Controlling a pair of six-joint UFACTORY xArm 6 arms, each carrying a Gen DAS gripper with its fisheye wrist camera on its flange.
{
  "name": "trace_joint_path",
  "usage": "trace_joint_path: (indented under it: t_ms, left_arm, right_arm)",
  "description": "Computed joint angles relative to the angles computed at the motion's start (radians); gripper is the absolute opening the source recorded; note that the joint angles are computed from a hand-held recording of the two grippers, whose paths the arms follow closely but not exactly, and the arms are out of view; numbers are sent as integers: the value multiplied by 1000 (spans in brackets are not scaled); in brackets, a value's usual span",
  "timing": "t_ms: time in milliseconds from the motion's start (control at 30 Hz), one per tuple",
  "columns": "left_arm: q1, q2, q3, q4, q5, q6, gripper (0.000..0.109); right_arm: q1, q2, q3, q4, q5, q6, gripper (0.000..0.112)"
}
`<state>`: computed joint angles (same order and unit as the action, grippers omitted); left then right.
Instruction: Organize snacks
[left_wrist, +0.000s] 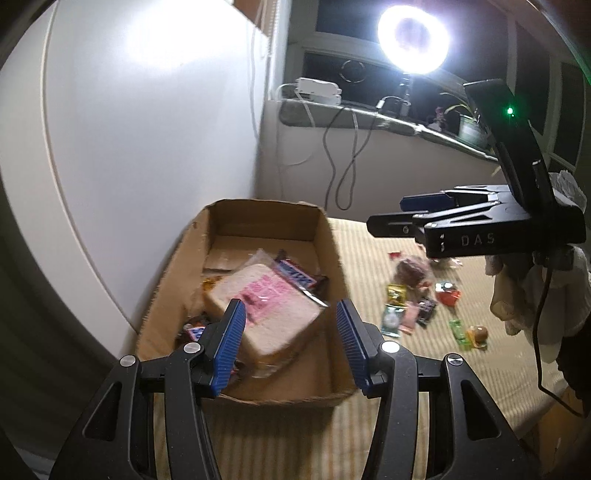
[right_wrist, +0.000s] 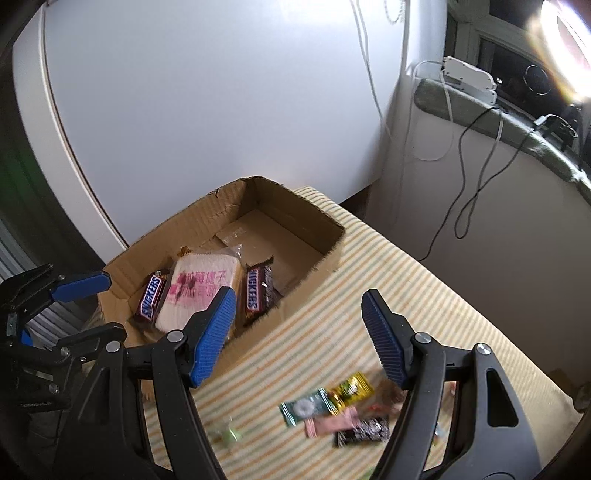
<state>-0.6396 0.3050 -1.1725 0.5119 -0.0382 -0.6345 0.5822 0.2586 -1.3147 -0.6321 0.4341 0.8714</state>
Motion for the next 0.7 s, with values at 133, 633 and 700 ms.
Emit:
trace_joint_path:
  t_ms: [133, 633, 700]
  left_arm:
    - [-34, -6, 12, -77, -7, 75, 50]
    - [-199, 11, 55, -478, -5, 412, 50]
    - [-213, 22, 47, -523, 5, 447, 49]
  right_arm:
    - [-1, -90, 92, -48, -5, 52, 73]
    - [-41, -432, 540, -140, -52, 216, 73]
    - [-41, -457, 588, -138, -46, 222, 73]
